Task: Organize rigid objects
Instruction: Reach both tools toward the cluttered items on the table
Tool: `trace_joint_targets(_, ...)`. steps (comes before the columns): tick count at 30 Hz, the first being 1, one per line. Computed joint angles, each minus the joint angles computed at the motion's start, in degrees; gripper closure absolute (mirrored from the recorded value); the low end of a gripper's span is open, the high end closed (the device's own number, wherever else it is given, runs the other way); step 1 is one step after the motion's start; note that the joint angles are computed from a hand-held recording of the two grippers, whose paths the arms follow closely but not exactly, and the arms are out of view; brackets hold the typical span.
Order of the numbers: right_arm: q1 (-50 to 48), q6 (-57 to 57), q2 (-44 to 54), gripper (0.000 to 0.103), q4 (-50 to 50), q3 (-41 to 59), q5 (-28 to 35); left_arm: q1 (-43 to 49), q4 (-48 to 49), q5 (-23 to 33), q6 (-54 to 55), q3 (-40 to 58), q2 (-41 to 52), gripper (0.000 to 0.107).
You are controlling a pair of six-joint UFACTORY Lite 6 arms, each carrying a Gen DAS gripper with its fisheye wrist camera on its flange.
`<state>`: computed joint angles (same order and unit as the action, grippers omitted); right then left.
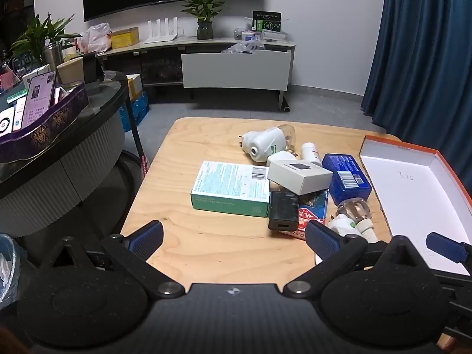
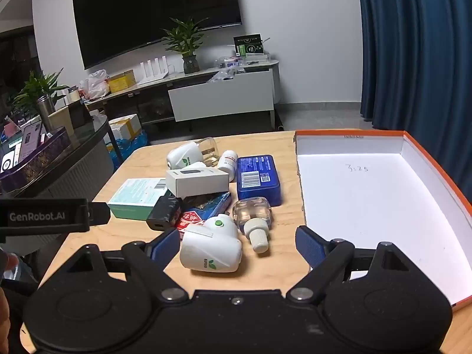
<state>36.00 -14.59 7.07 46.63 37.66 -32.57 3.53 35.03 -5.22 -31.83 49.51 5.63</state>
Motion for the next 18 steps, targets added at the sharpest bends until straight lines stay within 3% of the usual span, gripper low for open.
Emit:
trace_joint_targets(3, -0.9, 1.5, -0.5, 0.003, -1.4, 0.2, 2.8, -0.1, -3.8, 0.9, 3.4, 0.6, 0.4, 0.004)
trace_joint_targets(6, 0.7, 1.0, -0.5, 0.003, -0.3, -0.8, 0.8, 0.6, -1.7, 0.1, 1.8, 0.9, 1.7, 0.004)
trace_joint_targets(9, -1.1, 3.0, 1.8, 0.003, -3.1, 1.1, 2.5, 1.1, -4.3, -0.1, 4.6, 1.7, 2.9, 0.004)
trace_joint_targets(18, -2.5, 8.1, 4.4, 0.003, -8.9, 2.9, 4.9, 3.3, 4.3, -0.7, -2.8, 2.7, 5.1, 0.004)
